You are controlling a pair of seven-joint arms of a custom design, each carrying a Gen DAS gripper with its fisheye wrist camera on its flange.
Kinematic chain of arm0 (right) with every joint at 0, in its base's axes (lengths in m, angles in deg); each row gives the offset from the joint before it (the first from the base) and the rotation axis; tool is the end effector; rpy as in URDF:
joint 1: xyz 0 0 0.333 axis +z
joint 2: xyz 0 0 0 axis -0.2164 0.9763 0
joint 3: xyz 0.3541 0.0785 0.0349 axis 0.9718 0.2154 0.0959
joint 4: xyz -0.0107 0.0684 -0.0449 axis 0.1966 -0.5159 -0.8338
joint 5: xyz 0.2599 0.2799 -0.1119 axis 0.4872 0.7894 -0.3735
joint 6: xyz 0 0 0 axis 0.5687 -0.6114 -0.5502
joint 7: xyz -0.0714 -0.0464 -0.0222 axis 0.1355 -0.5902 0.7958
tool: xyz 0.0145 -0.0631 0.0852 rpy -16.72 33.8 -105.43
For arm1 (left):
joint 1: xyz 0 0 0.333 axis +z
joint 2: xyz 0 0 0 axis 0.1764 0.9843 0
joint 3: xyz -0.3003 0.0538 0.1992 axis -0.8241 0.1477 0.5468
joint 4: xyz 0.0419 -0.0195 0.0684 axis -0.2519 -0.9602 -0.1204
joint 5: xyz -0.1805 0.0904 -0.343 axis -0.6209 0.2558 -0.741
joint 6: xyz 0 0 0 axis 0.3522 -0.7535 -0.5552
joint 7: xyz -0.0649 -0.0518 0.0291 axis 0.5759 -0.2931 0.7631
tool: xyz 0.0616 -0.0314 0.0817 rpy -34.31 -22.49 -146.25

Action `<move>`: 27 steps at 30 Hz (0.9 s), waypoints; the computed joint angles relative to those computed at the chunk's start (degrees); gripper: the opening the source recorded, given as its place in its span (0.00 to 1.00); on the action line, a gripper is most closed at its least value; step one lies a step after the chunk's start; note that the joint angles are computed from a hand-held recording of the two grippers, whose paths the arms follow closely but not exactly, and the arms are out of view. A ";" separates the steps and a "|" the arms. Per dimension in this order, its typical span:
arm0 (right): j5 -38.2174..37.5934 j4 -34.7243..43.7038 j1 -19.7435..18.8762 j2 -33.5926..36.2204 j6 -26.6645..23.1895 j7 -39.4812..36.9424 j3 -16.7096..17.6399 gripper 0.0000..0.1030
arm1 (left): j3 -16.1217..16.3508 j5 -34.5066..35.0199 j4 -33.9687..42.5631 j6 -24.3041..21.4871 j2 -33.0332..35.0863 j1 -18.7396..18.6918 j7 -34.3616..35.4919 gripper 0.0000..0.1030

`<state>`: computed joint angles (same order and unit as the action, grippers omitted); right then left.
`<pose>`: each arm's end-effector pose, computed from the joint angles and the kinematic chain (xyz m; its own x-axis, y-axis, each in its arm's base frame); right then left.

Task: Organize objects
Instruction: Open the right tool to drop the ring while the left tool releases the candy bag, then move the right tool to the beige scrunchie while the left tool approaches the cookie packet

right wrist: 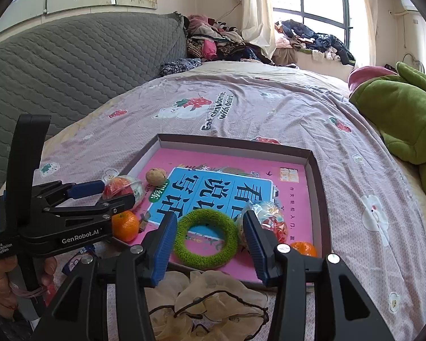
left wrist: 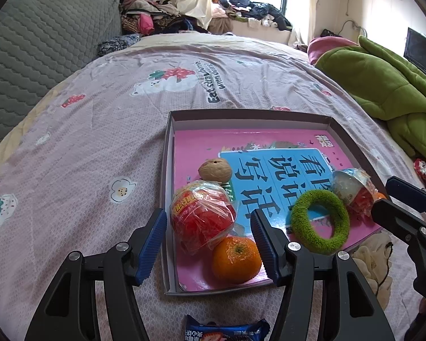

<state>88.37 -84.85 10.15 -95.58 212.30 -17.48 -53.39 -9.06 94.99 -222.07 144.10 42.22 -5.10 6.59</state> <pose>0.4638 0.1704 0.4926 0.6193 -0.7829 -0.0590 -0.5542 -0.3826 -0.7392 0.3875 -0.2700 0.4680 0.2819 -0.9574 0.0634 -0.7068 -0.2518 -0.6611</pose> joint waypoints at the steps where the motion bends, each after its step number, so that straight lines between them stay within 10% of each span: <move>1: -0.25 0.01 -0.10 -0.08 -0.20 0.28 0.00 0.47 | -0.09 -0.05 0.04 -0.22 -0.15 -0.06 0.06 0.61; 27: -1.19 -2.19 -0.52 -6.62 -2.31 1.83 -1.46 0.52 | -2.49 -3.96 -0.37 -5.04 -8.87 -2.45 1.30 0.62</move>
